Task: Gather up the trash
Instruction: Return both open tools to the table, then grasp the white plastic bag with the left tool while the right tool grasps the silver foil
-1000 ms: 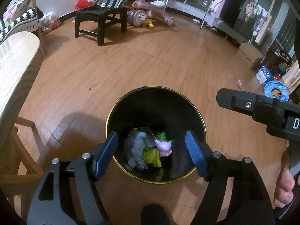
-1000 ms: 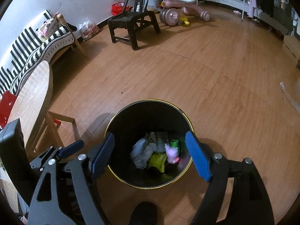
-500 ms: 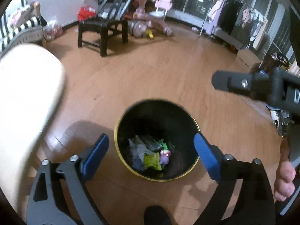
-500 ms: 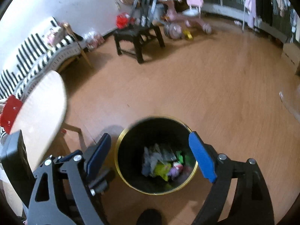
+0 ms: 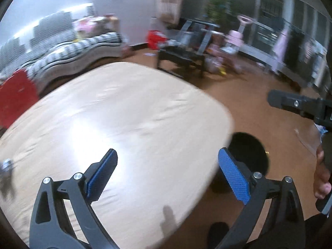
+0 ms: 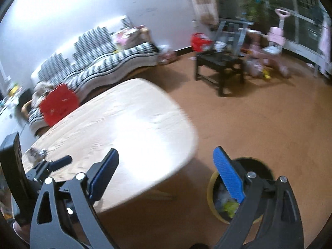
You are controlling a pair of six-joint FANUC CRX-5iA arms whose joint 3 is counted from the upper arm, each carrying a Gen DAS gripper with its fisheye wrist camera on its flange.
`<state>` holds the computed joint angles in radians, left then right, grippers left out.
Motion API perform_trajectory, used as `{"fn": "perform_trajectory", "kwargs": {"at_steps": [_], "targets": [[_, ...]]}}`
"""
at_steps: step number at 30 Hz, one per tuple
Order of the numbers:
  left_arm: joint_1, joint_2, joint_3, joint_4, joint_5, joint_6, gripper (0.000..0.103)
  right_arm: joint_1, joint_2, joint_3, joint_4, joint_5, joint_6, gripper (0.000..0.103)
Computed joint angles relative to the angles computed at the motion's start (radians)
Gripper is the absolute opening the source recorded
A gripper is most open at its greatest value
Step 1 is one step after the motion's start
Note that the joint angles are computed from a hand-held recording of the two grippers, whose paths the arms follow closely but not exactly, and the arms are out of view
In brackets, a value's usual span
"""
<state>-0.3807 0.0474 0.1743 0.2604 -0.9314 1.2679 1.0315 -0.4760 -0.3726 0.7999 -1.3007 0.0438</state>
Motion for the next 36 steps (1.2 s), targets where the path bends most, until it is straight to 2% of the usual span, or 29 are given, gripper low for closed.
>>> {"fn": "perform_trajectory", "kwargs": {"at_steps": [3, 9, 15, 20, 27, 30, 36], "targets": [[0.107, -0.070, -0.061, 0.013, 0.003, -0.027, 0.094, -0.027, 0.113, 0.089, -0.033, 0.096, 0.062, 0.089], [0.313, -0.180, -0.155, 0.046, -0.011, -0.085, 0.094, -0.036, 0.343, 0.297, -0.091, 0.220, 0.199, 0.089], [0.522, -0.248, -0.224, 0.079, -0.022, -0.139, 0.094, -0.020, 0.555, 0.522, -0.185, 0.286, 0.359, 0.089], [0.685, -0.253, -0.249, 0.111, -0.027, -0.160, 0.094, -0.012, 0.719, 0.722, -0.295, 0.332, 0.495, 0.089], [0.765, -0.193, -0.235, 0.148, 0.027, -0.182, 0.094, -0.020, 0.913, 0.986, -0.431, 0.331, 0.654, 0.089], [0.753, -0.151, -0.211, 0.141, 0.049, -0.188, 0.094, -0.039, 1.012, 1.136, -0.505, 0.298, 0.705, 0.089], [0.727, -0.078, -0.167, 0.126, 0.071, -0.203, 0.094, -0.073, 1.142, 1.343, -0.603, 0.257, 0.766, 0.089]]}}
